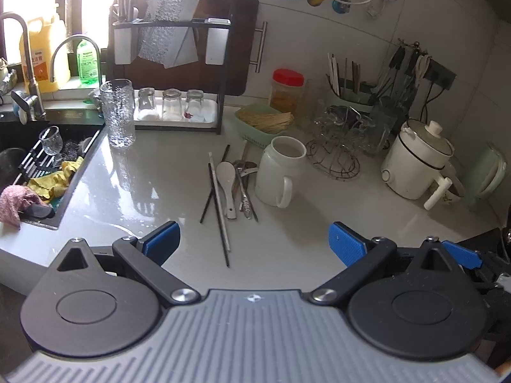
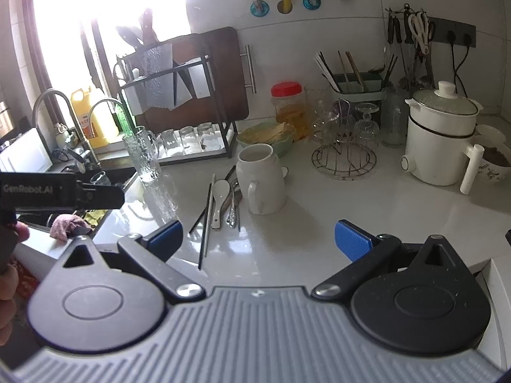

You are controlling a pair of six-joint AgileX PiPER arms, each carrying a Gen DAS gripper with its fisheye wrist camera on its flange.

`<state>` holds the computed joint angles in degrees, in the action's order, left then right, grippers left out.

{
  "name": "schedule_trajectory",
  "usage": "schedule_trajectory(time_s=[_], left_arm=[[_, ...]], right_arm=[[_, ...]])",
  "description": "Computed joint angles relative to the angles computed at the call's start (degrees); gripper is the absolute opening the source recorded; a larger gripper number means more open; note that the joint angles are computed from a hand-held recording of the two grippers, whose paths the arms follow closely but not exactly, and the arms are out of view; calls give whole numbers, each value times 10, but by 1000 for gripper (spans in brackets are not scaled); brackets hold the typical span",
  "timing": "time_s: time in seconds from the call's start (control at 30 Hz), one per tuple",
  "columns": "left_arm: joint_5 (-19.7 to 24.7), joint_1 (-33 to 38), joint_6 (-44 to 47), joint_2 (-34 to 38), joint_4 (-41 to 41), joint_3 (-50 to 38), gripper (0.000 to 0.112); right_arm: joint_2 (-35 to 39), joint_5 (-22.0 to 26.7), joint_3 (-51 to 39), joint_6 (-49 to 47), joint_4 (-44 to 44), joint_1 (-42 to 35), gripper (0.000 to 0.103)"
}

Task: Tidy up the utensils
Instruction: 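Close the right tool around the white Starbucks mug while the left tool approaches the utensils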

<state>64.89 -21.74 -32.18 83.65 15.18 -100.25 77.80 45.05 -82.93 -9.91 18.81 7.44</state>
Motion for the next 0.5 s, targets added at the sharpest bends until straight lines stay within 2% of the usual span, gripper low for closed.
schedule_trajectory(time_s=[0.2,0.37,0.5], left_arm=[[4,6,7,11,-5,-7,101],[38,15,37,40,-7,-28,101],[46,26,49,60,-10,-35,101]], right_arm=[[10,-6,4,-1,3,-17,103],[23,-17,7,9,6,-19,103],[35,-18,14,-8,23,-22,103]])
